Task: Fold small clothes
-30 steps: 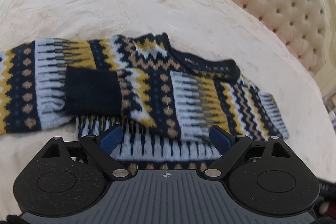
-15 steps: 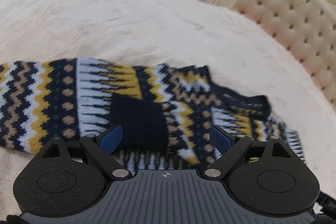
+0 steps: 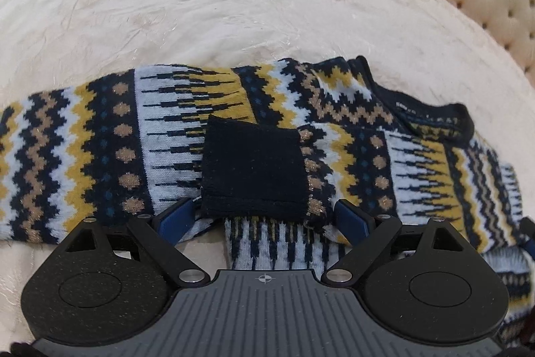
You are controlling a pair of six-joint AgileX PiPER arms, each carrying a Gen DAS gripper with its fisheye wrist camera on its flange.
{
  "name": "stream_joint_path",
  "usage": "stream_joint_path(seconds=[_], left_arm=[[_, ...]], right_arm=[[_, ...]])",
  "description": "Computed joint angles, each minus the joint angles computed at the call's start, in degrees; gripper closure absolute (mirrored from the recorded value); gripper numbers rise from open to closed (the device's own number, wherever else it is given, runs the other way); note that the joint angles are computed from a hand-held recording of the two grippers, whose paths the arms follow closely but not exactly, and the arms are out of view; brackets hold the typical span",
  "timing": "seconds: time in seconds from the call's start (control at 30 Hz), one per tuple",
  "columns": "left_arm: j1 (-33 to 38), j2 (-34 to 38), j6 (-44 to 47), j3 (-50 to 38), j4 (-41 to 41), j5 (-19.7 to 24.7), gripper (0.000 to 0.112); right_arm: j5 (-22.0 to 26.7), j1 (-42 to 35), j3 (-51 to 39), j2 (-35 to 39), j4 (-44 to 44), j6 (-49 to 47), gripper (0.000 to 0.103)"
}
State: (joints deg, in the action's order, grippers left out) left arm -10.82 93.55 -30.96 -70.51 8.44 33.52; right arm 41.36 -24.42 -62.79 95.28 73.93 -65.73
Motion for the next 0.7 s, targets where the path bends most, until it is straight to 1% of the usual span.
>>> stream_joint_path(seconds=[0.1, 0.2, 0.23, 0.27, 0.4, 0.47, 0.53, 0.6, 0.7], left_arm=[[-1.1, 0.0, -1.1, -0.5, 3.7, 1.7, 0.021], [-2.2, 0.6, -1.1, -1.1, 7.9, 4.7, 0.021], [-2.3, 0.8, -0.6, -1.2, 8.5, 5.4, 0.020], [-2.4, 1.0, 0.2, -1.3, 8.5, 6.0, 0.020], [-3.3, 1.0, -0.4, -0.7, 10.3, 7.0, 0.019], [-3.2, 0.5, -0.9, 0.2, 10.2, 6.2, 0.020], [-2.7, -1.1, -2.0, 2.0, 9.9, 4.7, 0.021], [-1.7, -3.7, -4.6, 5.3, 10.4, 0.7, 0.021], [0.3, -7.6, -8.2, 8.4, 12.1, -2.7, 0.020]], right_arm=[[-2.3, 1.8, -0.2, -1.5, -4.5, 3.0, 0.017], [-1.7, 2.3, -1.3, -2.1, -10.4, 9.1, 0.016], [-1.3, 2.5, -1.9, -2.4, -13.2, 12.2, 0.015], [-1.4, 2.9, -2.2, -3.0, -16.0, 15.0, 0.009], [-4.5, 4.3, -1.1, -6.8, -24.3, 20.1, 0.007], [-4.8, 3.3, 0.4, -8.7, -22.6, 18.2, 0.006], [-3.1, 1.5, 1.4, -9.6, -17.8, 14.8, 0.004], [-0.8, 0.3, 1.9, -9.9, -13.4, 11.8, 0.003], [1.0, 0.5, 2.3, -9.6, -8.8, 8.6, 0.000]])
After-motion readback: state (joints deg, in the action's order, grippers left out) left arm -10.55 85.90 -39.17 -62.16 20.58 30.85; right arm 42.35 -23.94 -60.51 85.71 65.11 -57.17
